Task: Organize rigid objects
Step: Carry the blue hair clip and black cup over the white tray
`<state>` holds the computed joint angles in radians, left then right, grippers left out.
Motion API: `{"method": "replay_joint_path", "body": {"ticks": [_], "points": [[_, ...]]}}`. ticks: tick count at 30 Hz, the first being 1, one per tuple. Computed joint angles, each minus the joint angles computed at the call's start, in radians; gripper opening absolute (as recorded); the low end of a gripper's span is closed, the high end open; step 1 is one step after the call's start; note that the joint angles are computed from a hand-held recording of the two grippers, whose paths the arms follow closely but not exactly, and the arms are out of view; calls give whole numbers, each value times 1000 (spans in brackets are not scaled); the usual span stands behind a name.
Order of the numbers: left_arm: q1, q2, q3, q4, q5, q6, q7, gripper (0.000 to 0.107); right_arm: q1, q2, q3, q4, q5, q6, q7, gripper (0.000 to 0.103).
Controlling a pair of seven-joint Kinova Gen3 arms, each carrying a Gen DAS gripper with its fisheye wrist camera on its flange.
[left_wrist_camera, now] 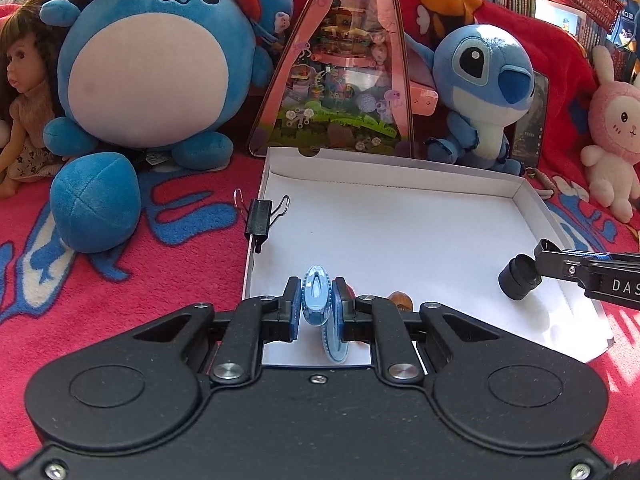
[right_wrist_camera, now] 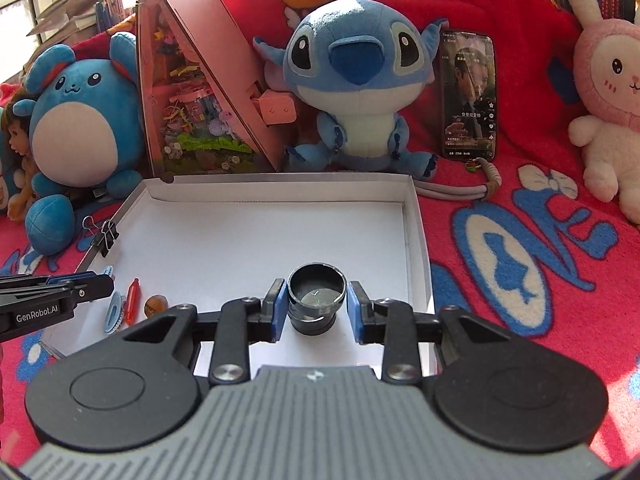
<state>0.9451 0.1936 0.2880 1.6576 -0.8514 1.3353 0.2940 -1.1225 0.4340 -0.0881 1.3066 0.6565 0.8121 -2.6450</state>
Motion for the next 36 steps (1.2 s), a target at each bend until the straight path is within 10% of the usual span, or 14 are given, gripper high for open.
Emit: {"method": "replay_joint_path", "body": {"ticks": [25, 36], "points": [[-4, 6, -8, 4, 8, -17, -10, 15, -10, 63, 13, -104, -58, 81, 123, 37], [-3, 5, -6, 6, 7, -20, -11, 16, -24, 68, 27, -93, -38, 69, 109, 55]]}}
